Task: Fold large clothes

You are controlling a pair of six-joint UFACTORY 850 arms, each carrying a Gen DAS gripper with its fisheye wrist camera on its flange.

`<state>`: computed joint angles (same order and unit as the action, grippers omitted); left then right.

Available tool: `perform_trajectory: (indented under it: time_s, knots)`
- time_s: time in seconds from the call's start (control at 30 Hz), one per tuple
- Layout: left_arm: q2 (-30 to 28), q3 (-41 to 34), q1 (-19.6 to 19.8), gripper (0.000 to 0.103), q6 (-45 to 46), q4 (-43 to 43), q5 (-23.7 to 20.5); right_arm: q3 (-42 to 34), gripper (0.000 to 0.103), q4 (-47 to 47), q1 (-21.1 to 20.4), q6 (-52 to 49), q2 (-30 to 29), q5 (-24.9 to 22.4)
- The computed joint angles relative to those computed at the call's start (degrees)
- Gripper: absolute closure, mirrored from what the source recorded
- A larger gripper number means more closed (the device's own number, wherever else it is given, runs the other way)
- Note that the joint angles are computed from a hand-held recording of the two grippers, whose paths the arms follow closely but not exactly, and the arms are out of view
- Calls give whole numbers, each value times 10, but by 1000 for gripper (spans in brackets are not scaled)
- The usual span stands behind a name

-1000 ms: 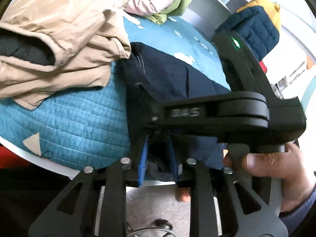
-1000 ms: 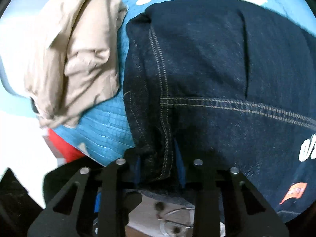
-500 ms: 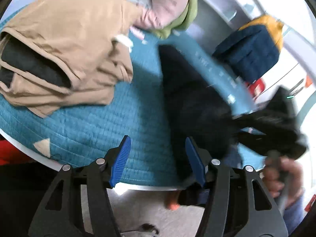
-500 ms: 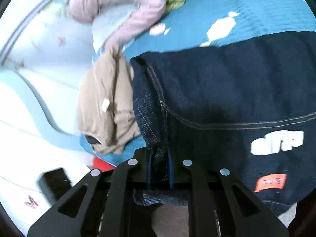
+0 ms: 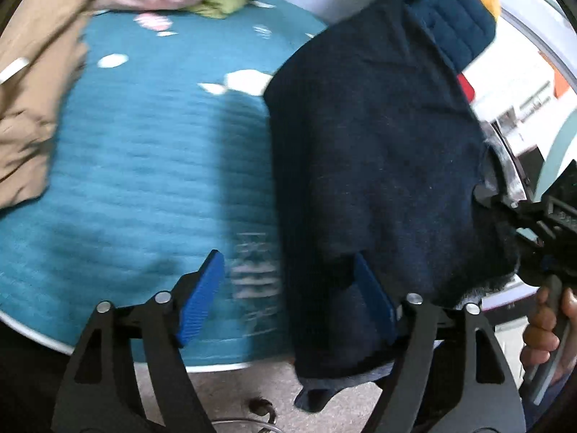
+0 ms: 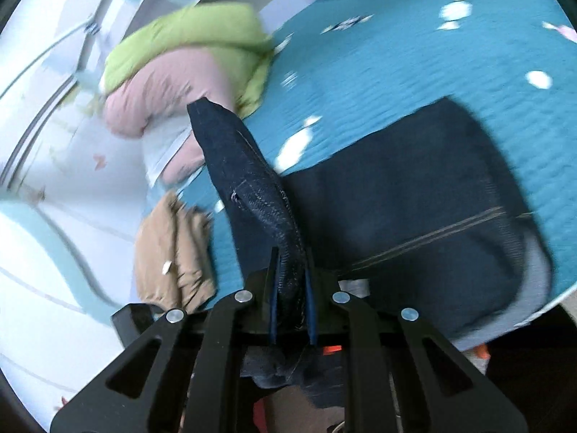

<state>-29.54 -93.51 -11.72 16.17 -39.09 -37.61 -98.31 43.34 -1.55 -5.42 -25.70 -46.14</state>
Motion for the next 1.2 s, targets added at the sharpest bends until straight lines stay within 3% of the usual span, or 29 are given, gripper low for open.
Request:
perform_trajectory:
  time_s: [0.2,0.47,0.53,0.6,0.7,0.8,0.93,1.03,1.1,1.13,1.2]
  knots:
    - [-28,-43,-33,24,-16,21,0,41,92,-64,-45,42,16,22]
    - [-105,-134,-70,24,-105,134,-81,69,94,-173,-77,142,-4,22]
    - [-117,-146,-78,24,-122,155,-96,74,93,-152,-87,143,-9,15]
    - [-122,-148,-85,24,-137,181,-90,71,90,-161,-90,146,-5,19]
    - [-131,-159,-87,24,-141,186,-94,76,78,-251,-82,201,25,40]
    - [-135,-164,-90,24,-136,188,-92,82,75,-267,-72,185,49,56]
    - [-137,-168,-99,24,-136,187,-93,62,75,-125,-62,37,26,25]
    - [-133,-162,-101,24,-125,178,-93,44,78,-108,-53,41,-10,-18]
    - [-135,-165,-100,24,-121,172,-97,29,91,-153,-46,79,-44,-48]
    - [-138,-168,-99,24,-120,168,-104,35,103,-163,-46,81,-46,-40]
    - [-138,-167,-97,24,-116,157,-109,45,103,-134,-53,76,-44,-32]
